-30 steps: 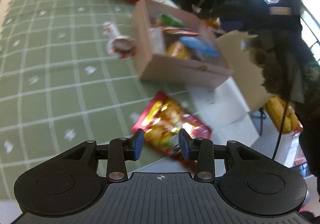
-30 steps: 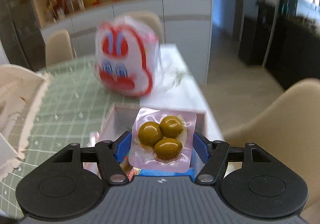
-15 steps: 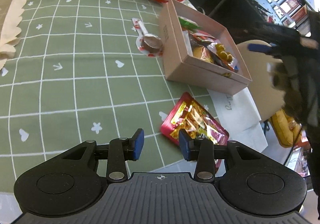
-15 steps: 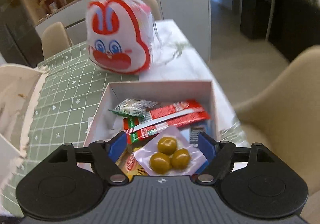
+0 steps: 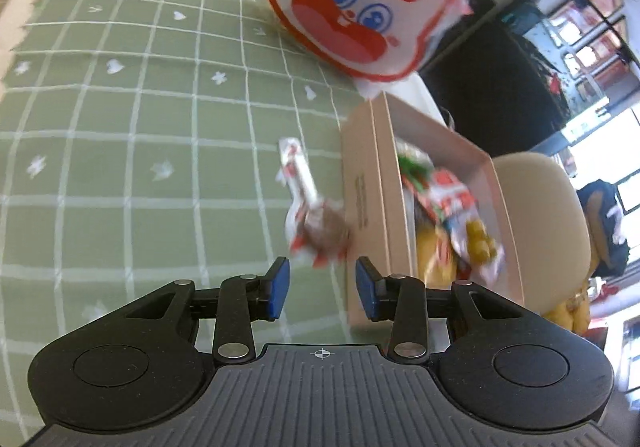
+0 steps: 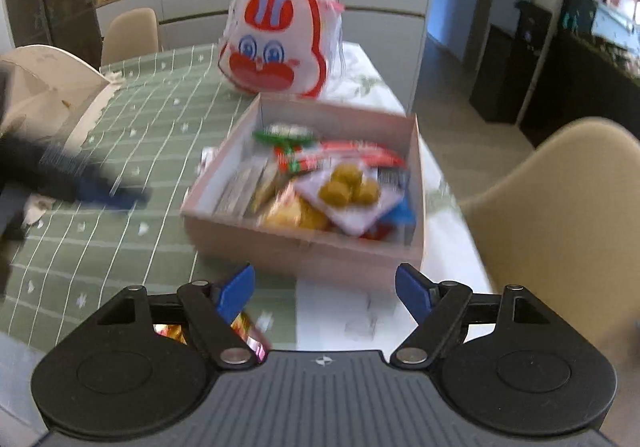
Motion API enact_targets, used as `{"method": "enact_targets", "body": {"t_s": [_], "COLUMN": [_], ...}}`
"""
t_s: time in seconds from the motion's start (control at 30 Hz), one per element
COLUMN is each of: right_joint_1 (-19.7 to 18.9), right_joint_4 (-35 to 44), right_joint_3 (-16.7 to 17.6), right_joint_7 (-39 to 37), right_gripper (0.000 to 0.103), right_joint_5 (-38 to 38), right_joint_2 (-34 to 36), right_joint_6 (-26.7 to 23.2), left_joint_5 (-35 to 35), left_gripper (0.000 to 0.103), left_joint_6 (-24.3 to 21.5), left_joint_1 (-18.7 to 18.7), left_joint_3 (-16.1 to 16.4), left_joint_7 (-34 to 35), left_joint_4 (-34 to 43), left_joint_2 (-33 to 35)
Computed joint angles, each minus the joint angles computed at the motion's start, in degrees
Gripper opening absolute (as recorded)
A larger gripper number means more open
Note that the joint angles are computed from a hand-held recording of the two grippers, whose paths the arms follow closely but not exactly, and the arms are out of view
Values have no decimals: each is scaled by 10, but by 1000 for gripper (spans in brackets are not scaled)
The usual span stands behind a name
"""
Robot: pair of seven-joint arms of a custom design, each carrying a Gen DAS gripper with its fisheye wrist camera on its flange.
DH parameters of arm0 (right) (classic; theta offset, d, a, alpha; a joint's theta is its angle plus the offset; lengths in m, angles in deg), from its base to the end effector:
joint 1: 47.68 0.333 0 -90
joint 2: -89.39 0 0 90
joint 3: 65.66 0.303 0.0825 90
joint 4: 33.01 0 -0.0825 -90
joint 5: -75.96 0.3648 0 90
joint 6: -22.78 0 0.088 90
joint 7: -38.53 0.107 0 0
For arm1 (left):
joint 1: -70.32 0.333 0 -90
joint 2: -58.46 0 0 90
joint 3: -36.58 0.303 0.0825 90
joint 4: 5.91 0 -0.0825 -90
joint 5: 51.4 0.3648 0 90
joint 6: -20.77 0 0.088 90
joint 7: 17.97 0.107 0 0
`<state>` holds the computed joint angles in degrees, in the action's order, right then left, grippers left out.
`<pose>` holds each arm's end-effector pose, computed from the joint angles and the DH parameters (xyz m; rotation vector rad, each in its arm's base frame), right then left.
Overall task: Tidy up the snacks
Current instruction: 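Grasp the lollipop by its round head with the left gripper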
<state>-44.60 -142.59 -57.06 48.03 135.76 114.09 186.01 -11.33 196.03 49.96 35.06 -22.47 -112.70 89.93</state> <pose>0.6278 0.0754 0.3080 -2.1991 1.1107 -0.3980 0.5887 -0.2891 0.2871 -2.5316 1.3405 -0.9753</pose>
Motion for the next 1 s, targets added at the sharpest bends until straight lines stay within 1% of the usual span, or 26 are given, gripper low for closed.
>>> {"method": "enact_targets", "body": {"t_s": [0.03,0.07,0.1,0.13,0.17,0.23,0.27,0.3,0.33,0.43,0.5,0.57,0.67,0.73,0.8,0.87,0.9,0.93,1.0], "right_joint_1": [0,0,1,1,1,-3,-4,-6,-7,-10,-14,-20,-17,-11,-4,1,3,6,8], "right_joint_4": [-11,-20,-28,-35,-41,-51,-55,-58,-61,-68,-68,-71,-73,-74,-73,-75,-76,-77,-81], "right_joint_3": [1,0,-3,-5,-8,-10,-11,-12,-13,-15,-13,-4,1,3,1,1,1,1,1], "right_joint_7": [-3,-2,4,8,15,20,22,24,25,29,26,3,-23,-34,-35,-42,-45,-48,-58], "right_gripper": [78,78,78,78,78,78,78,78,78,78,78,78,78,78,78,78,78,78,78], "right_joint_5": [6,10,10,8,6,7,7,7,9,11,12,26,39,44,43,43,44,44,47], "right_joint_2": [-3,-4,-6,-7,-8,-11,-12,-12,-12,-13,-13,-15,-18,-20,-20,-21,-22,-22,-22], "right_joint_6": [9,16,19,18,17,17,16,16,18,21,14,11,9,5,2,-2,-2,-1,4], "left_joint_5": [-18,-38,-55,-75,-92,-122,-147,-131,-132,-117,-99,-88,-83,-76,-62,-41,-28,-13,22], "left_gripper": [41,41,41,41,41,41,44,44,43,43,43,43,42,42,42,44,44,43,42], "left_joint_6": [-27,-67,-102,-150,-197,-265,-282,-279,-282,-285,-272,-257,-227,-199,-184,-175,-173,-175,-192], "left_joint_1": [25,45,54,59,58,54,42,40,35,21,17,16,18,12,0,-17,-29,-41,-66], "left_joint_3": [-29,-55,-71,-85,-92,-100,-90,-90,-88,-77,-76,-78,-83,-76,-64,-46,-34,-21,3], "left_joint_7": [35,78,113,152,185,249,282,279,296,343,386,413,424,399,369,322,292,260,197], "left_joint_4": [32,76,114,162,211,290,314,318,324,303,266,218,149,110,86,73,79,83,105], "left_joint_2": [17,40,62,88,114,162,177,181,184,168,146,116,76,55,41,34,38,40,50]}}
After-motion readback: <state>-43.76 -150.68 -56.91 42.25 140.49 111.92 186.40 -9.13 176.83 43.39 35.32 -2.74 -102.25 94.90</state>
